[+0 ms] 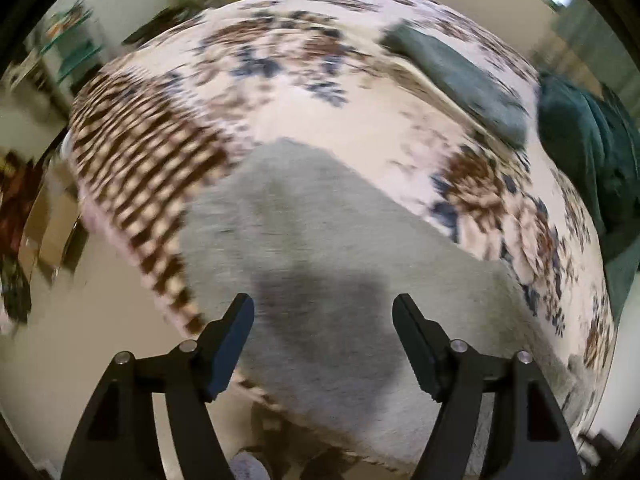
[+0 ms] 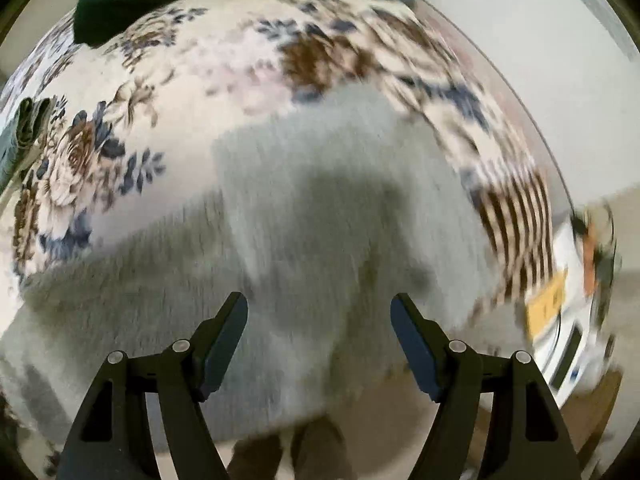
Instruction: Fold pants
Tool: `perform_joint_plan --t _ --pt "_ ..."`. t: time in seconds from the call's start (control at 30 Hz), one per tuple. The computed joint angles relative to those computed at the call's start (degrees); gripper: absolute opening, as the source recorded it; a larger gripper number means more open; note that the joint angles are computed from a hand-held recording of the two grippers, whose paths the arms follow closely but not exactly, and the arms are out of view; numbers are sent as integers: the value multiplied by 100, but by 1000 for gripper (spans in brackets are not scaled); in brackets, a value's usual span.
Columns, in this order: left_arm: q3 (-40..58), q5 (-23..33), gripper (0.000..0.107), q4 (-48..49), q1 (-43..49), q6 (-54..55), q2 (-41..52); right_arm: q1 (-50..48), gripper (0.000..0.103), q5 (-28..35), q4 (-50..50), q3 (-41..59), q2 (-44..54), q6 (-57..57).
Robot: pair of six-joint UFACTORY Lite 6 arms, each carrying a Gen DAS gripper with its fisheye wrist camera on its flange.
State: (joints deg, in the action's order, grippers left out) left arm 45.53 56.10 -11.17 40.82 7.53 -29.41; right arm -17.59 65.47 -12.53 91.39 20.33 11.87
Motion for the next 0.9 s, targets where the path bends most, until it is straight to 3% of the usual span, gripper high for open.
perform_joint_plan --t 0.1,0.17,0.27,0.3,0.33,0.43,0.57,0.6,0.67,0.7,0.73,0.9 --pt "-234 -383 70 617 -1490 -1433 117 177 77 -336 -161 1179 1300 -6" --pt "-366 -548 70 987 -2488 -2340 210 416 84 -386 -441 1872 2158 84" --pt "-233 -558 70 1409 -3770 -3465 540 557 80 -244 -1072 2431 2914 181" --pt "-163 -516 70 1514 -4092 -3739 618 486 55 -400 -1140 2239 2825 215" --pt "-69 -472 70 1626 -4451 -4026 725 325 12 -560 -1318 2014 2621 331" --pt "210 -329 70 1819 -5316 -4700 1002 -545 14 -1070 -1150 1194 1646 445" --pt "436 -246 70 1886 -6012 -5245 1335 -2231 14 -674 -130 1260 1404 -307" --pt "499 -235 70 1862 -6128 -5335 1456 -2606 18 -440 205 1419 1558 -588" --pt "536 -233 70 1773 -6366 -5534 1580 -3349 41 188 995 1890 2047 -1181" --pt "563 -228 70 1786 -6485 -5645 1628 -3630 62 338 1191 1963 2146 -1267" --pt "606 -212 70 1807 -6625 -5771 1694 -3961 65 380 1515 1911 2106 -1374" --pt "588 -245 70 1688 -6957 -6100 1751 -4745 65 408 2505 1373 1619 -1575"
